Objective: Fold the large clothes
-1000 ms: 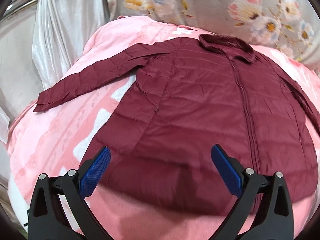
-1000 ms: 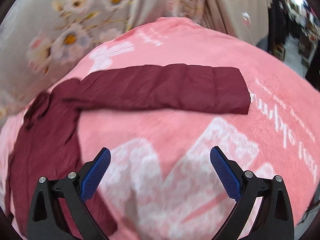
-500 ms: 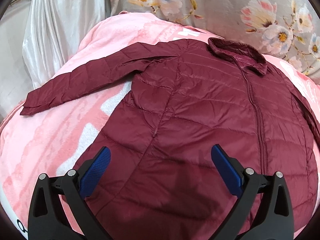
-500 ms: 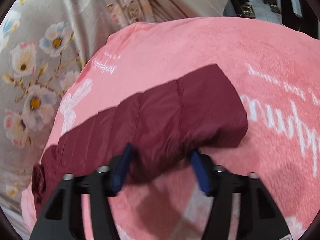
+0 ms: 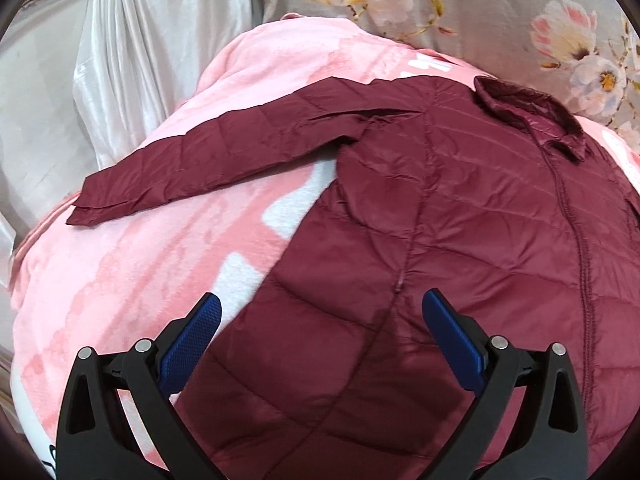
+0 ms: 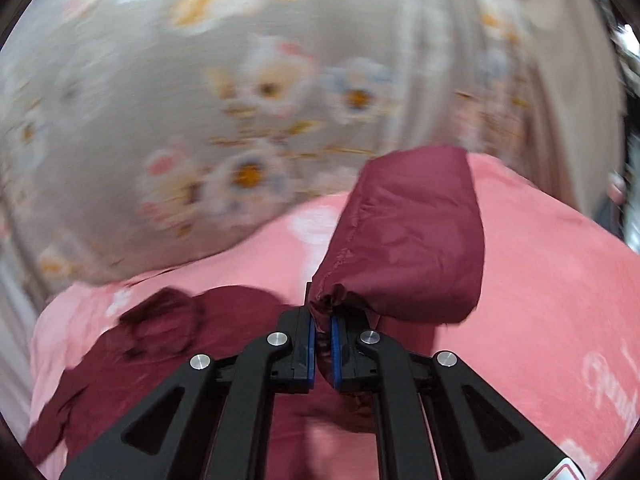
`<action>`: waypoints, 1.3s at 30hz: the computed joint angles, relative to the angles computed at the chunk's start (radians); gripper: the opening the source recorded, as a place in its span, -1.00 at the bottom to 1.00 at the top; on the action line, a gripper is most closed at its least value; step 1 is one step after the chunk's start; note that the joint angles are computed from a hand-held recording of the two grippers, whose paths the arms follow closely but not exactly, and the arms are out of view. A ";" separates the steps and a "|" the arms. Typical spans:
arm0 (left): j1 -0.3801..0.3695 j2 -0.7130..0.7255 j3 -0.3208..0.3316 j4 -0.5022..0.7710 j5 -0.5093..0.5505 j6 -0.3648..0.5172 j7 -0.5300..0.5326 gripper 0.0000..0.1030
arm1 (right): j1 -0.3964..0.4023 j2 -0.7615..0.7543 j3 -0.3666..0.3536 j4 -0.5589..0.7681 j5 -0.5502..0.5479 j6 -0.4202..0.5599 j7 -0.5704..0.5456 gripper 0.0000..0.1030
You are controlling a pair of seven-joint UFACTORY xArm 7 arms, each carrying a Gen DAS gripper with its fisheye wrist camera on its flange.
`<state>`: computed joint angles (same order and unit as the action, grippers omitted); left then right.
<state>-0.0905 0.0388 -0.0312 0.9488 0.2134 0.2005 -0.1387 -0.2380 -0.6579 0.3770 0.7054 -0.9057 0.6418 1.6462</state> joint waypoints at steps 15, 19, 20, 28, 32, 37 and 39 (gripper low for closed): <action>0.026 0.041 0.015 0.025 0.001 0.038 0.035 0.91 | 0.257 0.873 0.097 0.622 -0.154 -0.107 -0.174 -0.79; 0.053 0.039 -0.027 0.037 -0.238 0.064 0.236 0.91 | 0.314 0.944 0.076 0.647 -0.114 -0.152 -0.230 -0.15; 0.058 0.035 -0.038 0.043 -0.314 0.077 0.299 0.91 | 0.337 0.927 0.059 0.628 -0.149 -0.180 -0.191 0.12; 0.057 0.069 -0.073 0.211 -0.839 0.345 0.660 0.91 | 0.461 0.638 -0.081 0.365 -0.323 -0.186 0.142 0.28; 0.065 0.198 -0.084 0.399 -0.944 0.604 0.641 0.91 | 0.460 0.469 -0.151 0.159 -0.255 -0.185 0.248 0.28; 0.045 0.287 -0.104 0.500 -0.917 0.653 0.535 0.77 | 0.334 0.309 -0.202 -0.072 -0.236 -0.327 0.405 0.24; 0.032 0.299 -0.115 0.518 -0.896 0.629 0.531 0.28 | 0.273 0.305 -0.224 -0.110 -0.247 -0.401 0.431 0.14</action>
